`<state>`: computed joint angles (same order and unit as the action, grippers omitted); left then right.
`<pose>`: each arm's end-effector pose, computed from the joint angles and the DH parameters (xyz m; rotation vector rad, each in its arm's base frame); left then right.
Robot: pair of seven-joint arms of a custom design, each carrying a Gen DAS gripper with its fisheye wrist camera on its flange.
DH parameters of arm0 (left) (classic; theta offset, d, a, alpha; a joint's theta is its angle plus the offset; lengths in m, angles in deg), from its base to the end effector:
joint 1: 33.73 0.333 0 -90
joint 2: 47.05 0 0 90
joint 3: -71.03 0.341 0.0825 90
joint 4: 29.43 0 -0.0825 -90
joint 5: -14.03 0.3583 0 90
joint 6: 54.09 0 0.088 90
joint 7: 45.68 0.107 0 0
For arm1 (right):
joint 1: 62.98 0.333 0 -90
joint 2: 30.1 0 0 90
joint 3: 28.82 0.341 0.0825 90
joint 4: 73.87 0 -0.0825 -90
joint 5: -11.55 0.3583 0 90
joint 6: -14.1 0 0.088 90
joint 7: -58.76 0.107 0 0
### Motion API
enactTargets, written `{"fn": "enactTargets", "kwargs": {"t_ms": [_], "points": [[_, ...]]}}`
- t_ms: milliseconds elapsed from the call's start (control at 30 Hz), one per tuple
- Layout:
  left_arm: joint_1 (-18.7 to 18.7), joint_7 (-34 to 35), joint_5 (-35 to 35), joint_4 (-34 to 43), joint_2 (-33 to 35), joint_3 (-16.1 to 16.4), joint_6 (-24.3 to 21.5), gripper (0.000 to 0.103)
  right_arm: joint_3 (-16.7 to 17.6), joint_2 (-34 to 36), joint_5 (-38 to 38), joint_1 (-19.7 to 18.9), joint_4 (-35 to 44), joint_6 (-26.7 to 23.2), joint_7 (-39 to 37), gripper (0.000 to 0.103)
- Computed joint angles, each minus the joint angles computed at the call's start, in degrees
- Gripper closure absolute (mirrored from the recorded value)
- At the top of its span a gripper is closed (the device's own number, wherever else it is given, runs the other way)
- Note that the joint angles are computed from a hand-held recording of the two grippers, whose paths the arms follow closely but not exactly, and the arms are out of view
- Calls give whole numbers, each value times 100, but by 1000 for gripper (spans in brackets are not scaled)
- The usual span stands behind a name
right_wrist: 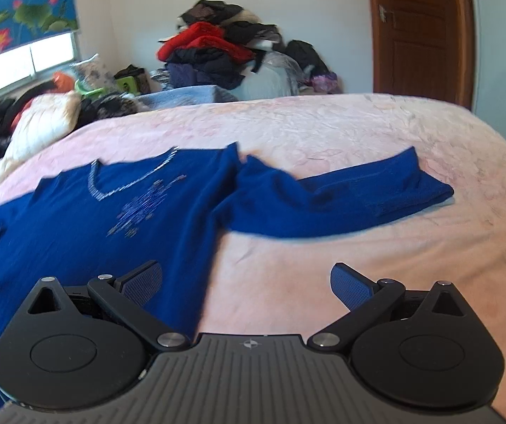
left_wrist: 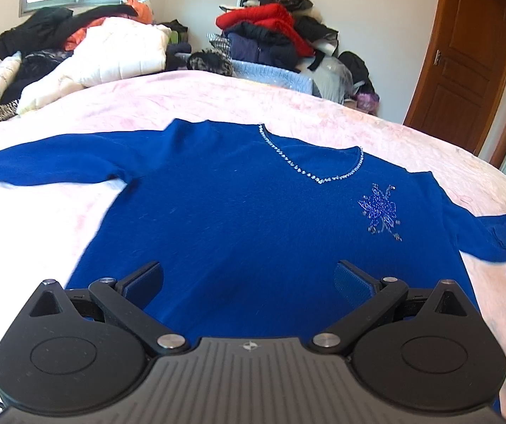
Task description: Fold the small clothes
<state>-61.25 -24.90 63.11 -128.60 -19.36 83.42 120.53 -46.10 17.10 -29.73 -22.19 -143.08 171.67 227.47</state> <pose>0.6415 -0.2607 0.4198 -1.7737 1.6840 -0.9333 0.6757 0.4201 0.3978 -1.4492 1.7801 -0.7394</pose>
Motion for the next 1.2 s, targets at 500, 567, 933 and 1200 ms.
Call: {"fn": "enactTargets", "kwargs": {"t_ms": [500,567,933,1200], "points": [[396,2621,-1788,1783,1209,-1155,-870,0,-39,312,2637,-1441,-1022,3206,1947,31],[371,2904,-1986,2043,1363,-1211,-967,0,214,393,2751,-1608,-974,3335,1805,35],[248,3667,-2634,2571,1683,-1225,-949,0,671,602,3333,-1853,-696,3357,963,67],[1002,4011,-4095,2583,1755,-2262,-417,0,193,888,4239,-1418,-488,3772,572,93]]}}
